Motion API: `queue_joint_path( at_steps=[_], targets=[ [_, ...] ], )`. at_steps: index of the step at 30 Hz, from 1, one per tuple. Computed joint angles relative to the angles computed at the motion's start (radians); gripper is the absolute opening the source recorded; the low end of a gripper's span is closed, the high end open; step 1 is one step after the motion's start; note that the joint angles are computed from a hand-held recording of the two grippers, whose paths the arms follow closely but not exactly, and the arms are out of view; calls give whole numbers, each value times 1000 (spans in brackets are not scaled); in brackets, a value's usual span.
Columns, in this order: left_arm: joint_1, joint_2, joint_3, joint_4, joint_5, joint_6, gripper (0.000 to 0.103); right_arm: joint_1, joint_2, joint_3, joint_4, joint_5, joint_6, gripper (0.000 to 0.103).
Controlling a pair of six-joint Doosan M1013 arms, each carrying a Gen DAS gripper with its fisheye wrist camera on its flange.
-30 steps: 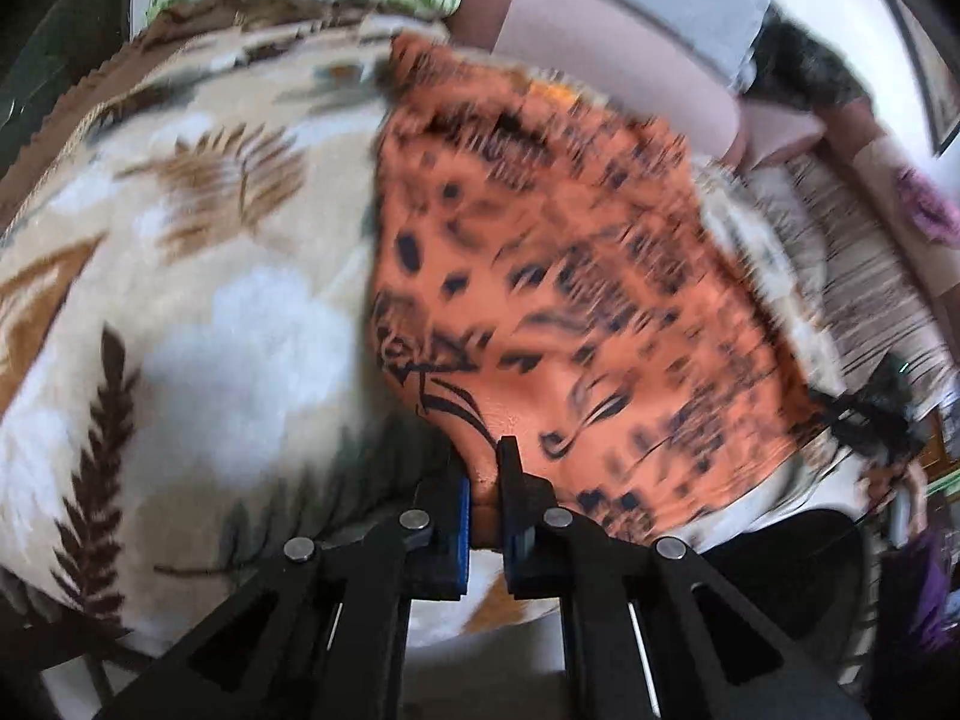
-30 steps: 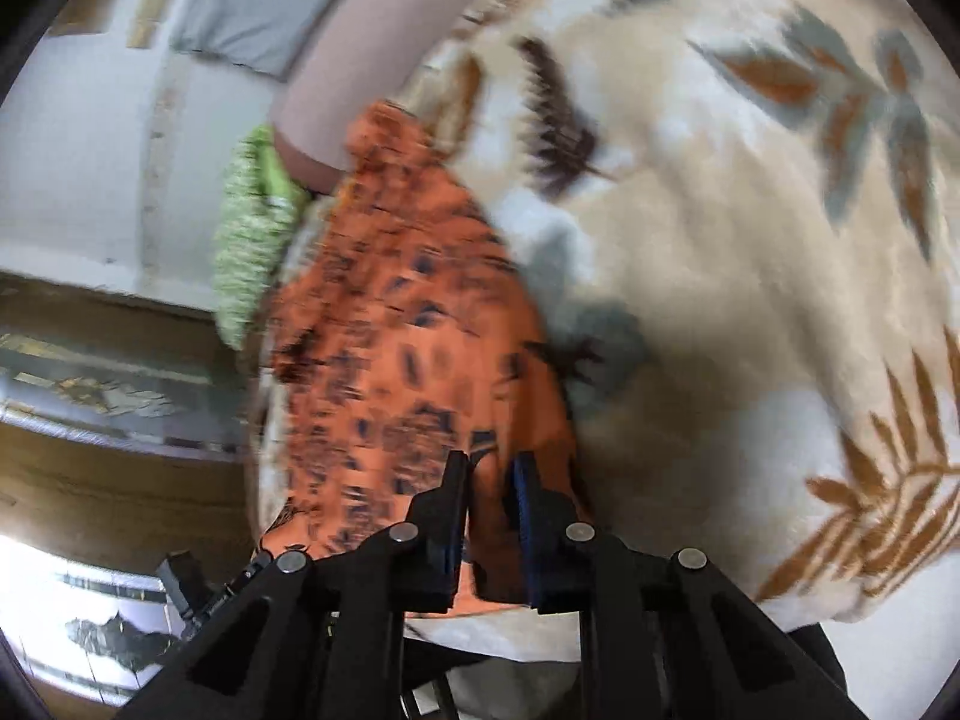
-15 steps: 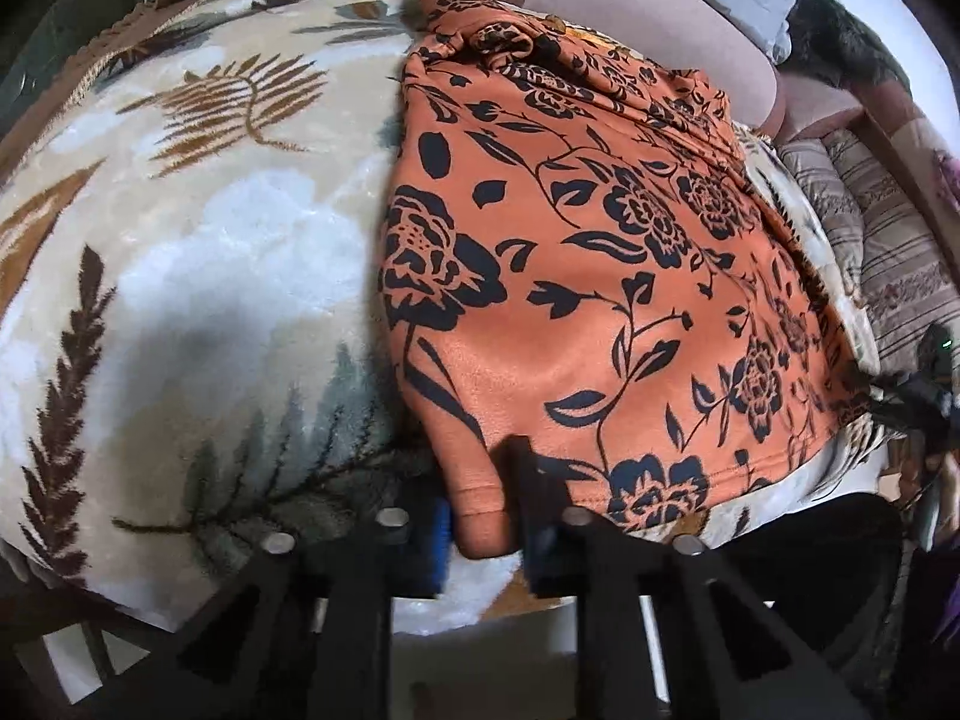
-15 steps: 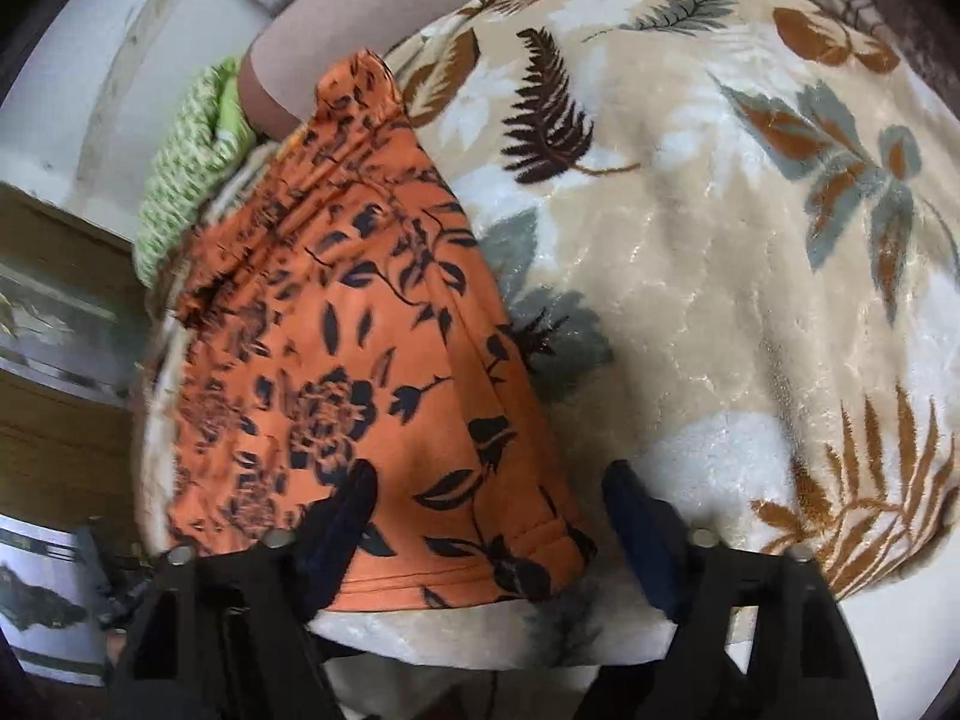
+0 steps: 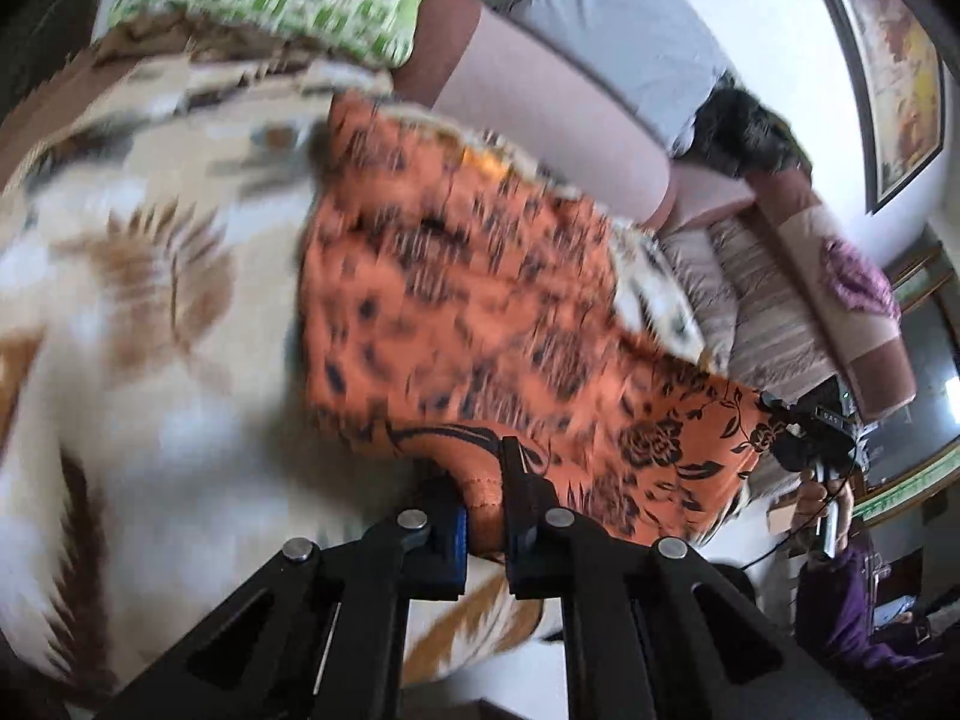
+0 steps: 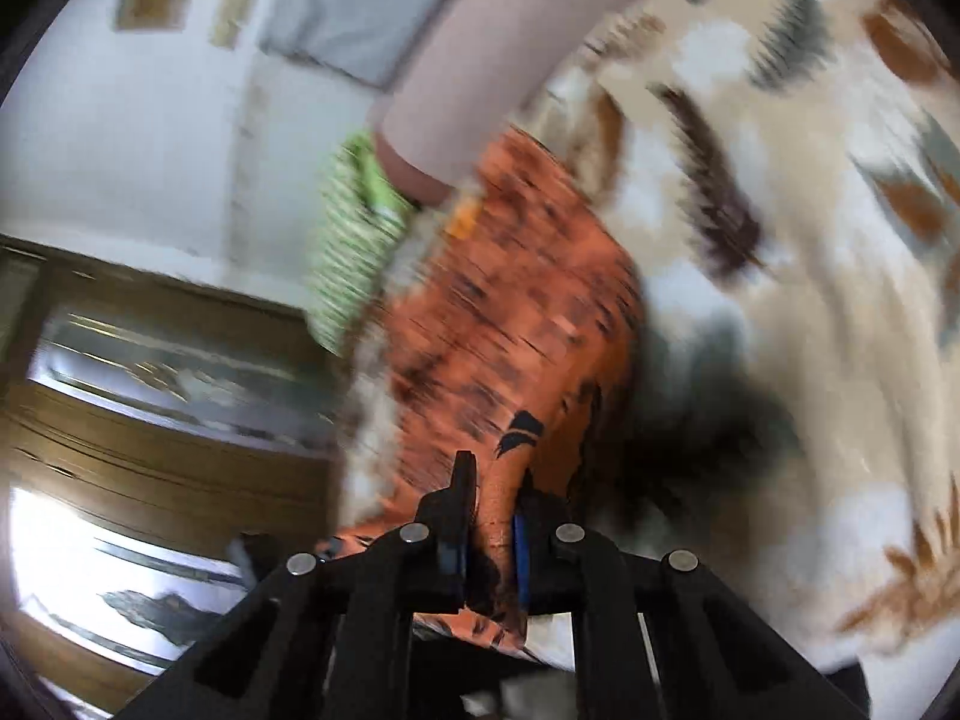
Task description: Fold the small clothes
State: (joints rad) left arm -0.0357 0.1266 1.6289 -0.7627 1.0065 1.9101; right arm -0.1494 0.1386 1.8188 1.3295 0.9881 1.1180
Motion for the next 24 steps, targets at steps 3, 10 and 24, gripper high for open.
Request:
queue_joint_path(
  at_steps=[3, 10, 24],
  targets=[
    [6, 68, -111, -5, 16, -12, 8, 9, 43, -78, 48, -28, -1, 11],
    [19, 295, -427, 72, 87, -138, 8, 33, 230, -339, 15, -142, 139, 11],
    [30, 588, -737, 145, 114, -419, 11, 45, 527, -559, 81, -349, 391, 33]
  ],
)
